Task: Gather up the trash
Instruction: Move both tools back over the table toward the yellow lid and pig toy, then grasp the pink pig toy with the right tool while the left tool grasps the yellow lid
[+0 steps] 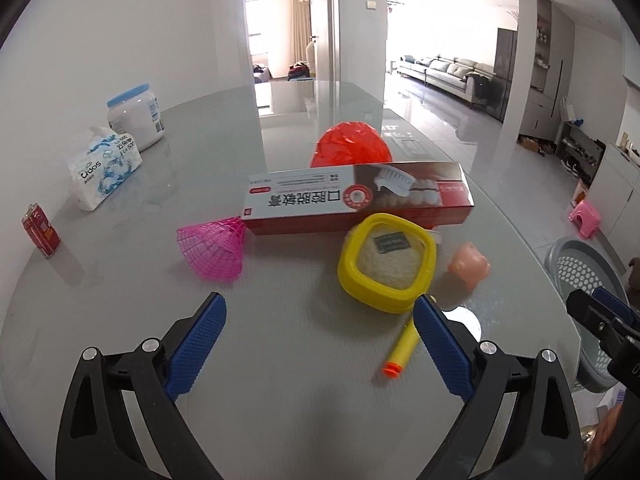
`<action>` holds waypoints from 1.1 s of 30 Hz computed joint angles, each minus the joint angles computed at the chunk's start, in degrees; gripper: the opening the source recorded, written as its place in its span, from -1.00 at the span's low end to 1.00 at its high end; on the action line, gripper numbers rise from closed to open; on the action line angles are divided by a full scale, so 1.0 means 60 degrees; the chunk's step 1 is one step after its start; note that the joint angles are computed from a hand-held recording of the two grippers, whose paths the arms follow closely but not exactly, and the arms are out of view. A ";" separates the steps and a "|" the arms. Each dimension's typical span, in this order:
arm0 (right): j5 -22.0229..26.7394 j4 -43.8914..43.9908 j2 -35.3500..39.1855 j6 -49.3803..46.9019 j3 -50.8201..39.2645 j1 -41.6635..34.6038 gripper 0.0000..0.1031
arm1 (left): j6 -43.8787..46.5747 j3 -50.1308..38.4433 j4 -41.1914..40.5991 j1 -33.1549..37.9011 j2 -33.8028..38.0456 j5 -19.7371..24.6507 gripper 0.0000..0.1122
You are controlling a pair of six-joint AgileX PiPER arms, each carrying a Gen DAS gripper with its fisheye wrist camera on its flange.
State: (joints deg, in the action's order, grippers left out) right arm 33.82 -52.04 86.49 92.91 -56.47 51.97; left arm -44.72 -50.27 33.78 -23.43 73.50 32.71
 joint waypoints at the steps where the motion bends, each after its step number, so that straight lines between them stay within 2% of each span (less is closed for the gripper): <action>1: -0.0161 0.0374 0.0256 -0.0654 -0.0277 -0.0125 0.60 | 0.0115 -0.0014 -0.0095 0.0165 0.0034 -0.0086 0.65; 8: -0.0416 0.2443 0.1777 -0.4062 -0.2059 -0.0722 0.60 | 0.0569 -0.0162 -0.0439 0.0845 0.0416 -0.0403 0.65; 12: -0.0133 0.3238 0.2560 -0.5335 -0.3081 -0.0883 0.60 | 0.1025 -0.0270 -0.0869 0.1205 0.0617 -0.0573 0.65; 21: 0.0952 0.3715 0.3961 -0.6342 -0.4977 -0.0943 0.59 | 0.1274 -0.0235 -0.1257 0.1345 0.0734 -0.0651 0.65; 25: 0.1069 0.3672 0.4199 -0.6377 -0.5244 -0.0970 0.58 | 0.1210 -0.0162 -0.1234 0.1279 0.0741 -0.0653 0.65; 30: 0.0992 0.3969 0.4426 -0.6762 -0.5559 -0.1057 0.16 | 0.1363 -0.0232 -0.1417 0.1283 0.0794 -0.0654 0.65; 32: 0.0859 0.4106 0.4459 -0.6893 -0.5558 -0.1087 -0.17 | 0.1371 -0.0241 -0.1428 0.1246 0.0804 -0.0644 0.65; 33: 0.0841 0.4126 0.4467 -0.6906 -0.5556 -0.1099 -0.26 | 0.1341 -0.0238 -0.1414 0.1206 0.0803 -0.0636 0.65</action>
